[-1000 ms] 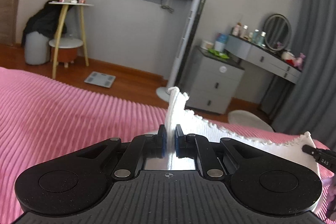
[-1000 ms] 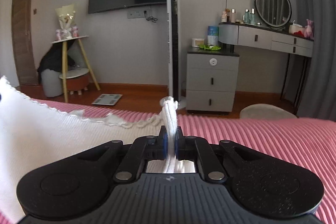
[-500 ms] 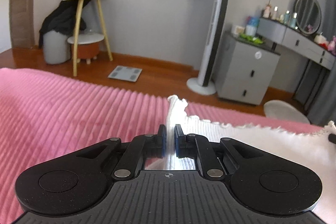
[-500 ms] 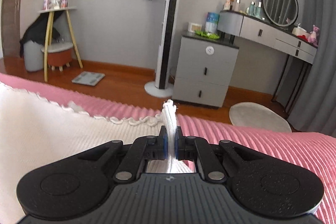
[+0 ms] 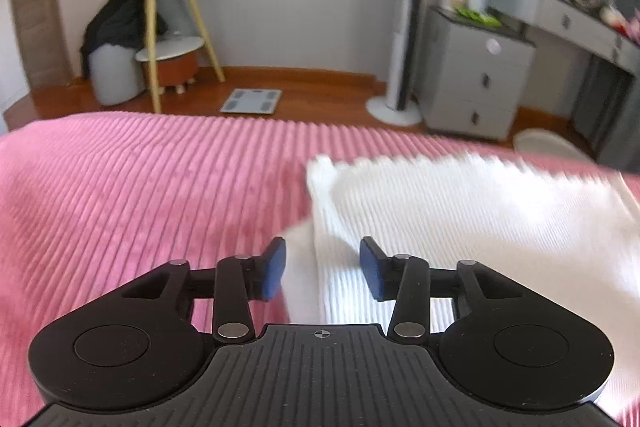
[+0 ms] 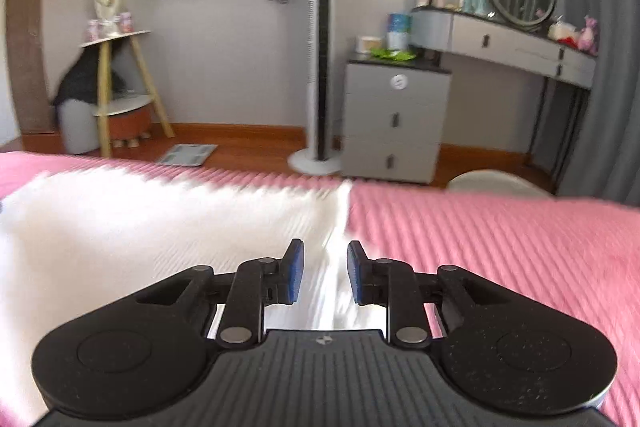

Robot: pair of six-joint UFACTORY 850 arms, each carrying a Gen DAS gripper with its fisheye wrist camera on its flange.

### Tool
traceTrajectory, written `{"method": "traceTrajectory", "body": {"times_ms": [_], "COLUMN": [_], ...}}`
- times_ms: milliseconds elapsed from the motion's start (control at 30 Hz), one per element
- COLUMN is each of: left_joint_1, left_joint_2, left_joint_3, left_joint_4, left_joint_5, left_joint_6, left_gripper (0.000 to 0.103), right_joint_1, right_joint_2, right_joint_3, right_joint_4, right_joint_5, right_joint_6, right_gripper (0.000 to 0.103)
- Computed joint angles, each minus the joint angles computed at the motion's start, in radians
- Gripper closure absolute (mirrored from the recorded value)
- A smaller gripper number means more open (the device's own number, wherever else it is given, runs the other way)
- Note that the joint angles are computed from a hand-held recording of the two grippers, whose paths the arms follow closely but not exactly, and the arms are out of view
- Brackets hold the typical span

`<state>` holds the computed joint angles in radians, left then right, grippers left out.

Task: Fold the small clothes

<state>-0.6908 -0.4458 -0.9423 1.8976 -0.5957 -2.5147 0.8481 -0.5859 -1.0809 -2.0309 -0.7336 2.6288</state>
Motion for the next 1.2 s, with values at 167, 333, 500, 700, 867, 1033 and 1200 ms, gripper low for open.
{"method": "traceTrajectory", "body": {"times_ms": [167, 333, 500, 700, 867, 1033, 1200], "left_joint_1": [-0.035, -0.045, -0.053, -0.049, -0.042, -0.031, -0.021], "left_joint_2": [0.022, -0.012, -0.044, -0.054, -0.084, -0.023, 0.071], "left_joint_3": [0.033, 0.001, -0.024, -0.018, -0.037, 0.026, 0.154], "left_joint_4": [-0.009, -0.06, -0.079, -0.041, -0.099, -0.064, 0.121], "left_joint_5": [0.022, 0.031, -0.016, -0.051, -0.069, -0.053, 0.02], "left_joint_6": [0.011, 0.075, 0.1, 0.031, 0.089, -0.048, -0.358], "left_gripper": [0.052, 0.06, 0.085, 0.087, 0.078, 0.054, 0.043], "right_joint_1": [0.03, 0.034, 0.044, 0.051, 0.045, 0.07, 0.158], "right_joint_2": [0.03, 0.019, -0.009, -0.048, -0.081, -0.015, 0.066], "right_joint_3": [0.07, 0.043, 0.008, -0.022, -0.049, -0.013, 0.074], "right_joint_4": [-0.019, 0.04, 0.121, 0.188, 0.214, 0.271, 0.236], "right_joint_5": [0.004, 0.038, 0.0, -0.067, -0.073, -0.081, -0.055], "right_joint_6": [0.073, 0.001, -0.098, -0.127, -0.194, -0.202, -0.014], "right_gripper": [0.08, 0.091, 0.096, 0.097, 0.096, 0.087, 0.083]}}
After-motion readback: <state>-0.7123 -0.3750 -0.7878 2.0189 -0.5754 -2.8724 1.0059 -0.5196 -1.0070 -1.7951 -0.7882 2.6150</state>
